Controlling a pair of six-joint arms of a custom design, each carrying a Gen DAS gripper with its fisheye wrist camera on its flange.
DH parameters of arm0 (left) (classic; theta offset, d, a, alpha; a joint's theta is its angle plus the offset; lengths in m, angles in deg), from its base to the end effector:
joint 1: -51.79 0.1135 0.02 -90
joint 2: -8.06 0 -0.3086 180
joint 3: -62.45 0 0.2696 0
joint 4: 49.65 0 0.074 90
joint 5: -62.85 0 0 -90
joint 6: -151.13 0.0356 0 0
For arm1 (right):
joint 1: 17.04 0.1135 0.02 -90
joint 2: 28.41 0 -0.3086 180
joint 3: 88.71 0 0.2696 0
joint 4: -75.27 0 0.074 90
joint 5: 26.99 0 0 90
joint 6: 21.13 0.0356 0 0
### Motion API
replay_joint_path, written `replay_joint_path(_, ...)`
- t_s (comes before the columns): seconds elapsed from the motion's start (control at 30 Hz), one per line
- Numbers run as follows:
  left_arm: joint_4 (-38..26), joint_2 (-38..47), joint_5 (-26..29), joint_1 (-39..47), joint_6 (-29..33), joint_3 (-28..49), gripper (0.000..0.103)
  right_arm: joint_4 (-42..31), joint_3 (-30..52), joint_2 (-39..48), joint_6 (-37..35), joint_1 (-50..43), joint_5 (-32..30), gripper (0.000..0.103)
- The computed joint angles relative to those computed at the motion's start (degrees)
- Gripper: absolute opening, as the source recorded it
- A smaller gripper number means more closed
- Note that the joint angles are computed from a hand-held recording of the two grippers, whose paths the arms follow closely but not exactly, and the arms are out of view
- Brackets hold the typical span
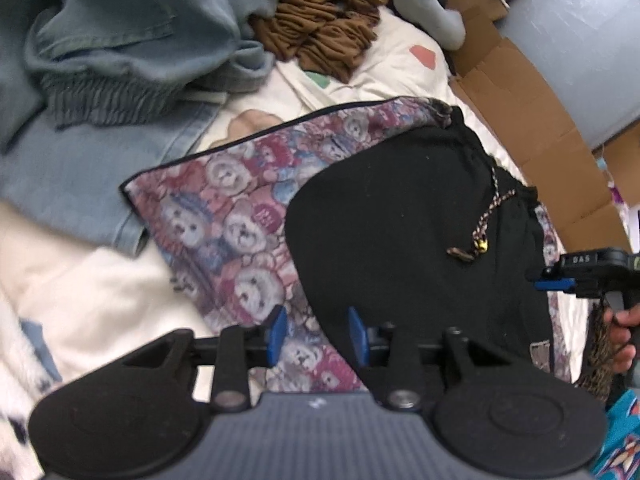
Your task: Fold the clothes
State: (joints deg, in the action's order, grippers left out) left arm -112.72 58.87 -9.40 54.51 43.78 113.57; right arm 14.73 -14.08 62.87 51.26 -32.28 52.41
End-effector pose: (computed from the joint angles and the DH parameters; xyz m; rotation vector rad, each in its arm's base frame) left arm 0.1443 -0.0040 0.2582 -0.3654 2.6443 -0.4954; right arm 0.3002 -0.0750 0.2385 -0.0893 2.8697 0.1643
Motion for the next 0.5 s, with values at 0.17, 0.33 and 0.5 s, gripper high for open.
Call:
replay_joint_path(0.17,2.1,5.7,-1.8,-4.0,1.6,2.0,0.041,-2.3,-1.6,1.0,-6.9,-5.6,-3.4,0.035)
replay_joint_path(0.33,8.0,12.0,-3.4,-6.8,1.2,3.8,0.041,0.7,-2.8,1.9,-15.3,-13.3,-4.0,0.035)
replay_joint_path(0.5,13.8,20.2,-4.3,-8.2,2.3,7.1,0.041,4.8,-2.7,4.6,-19.6,-22.5,-4.9,0.035)
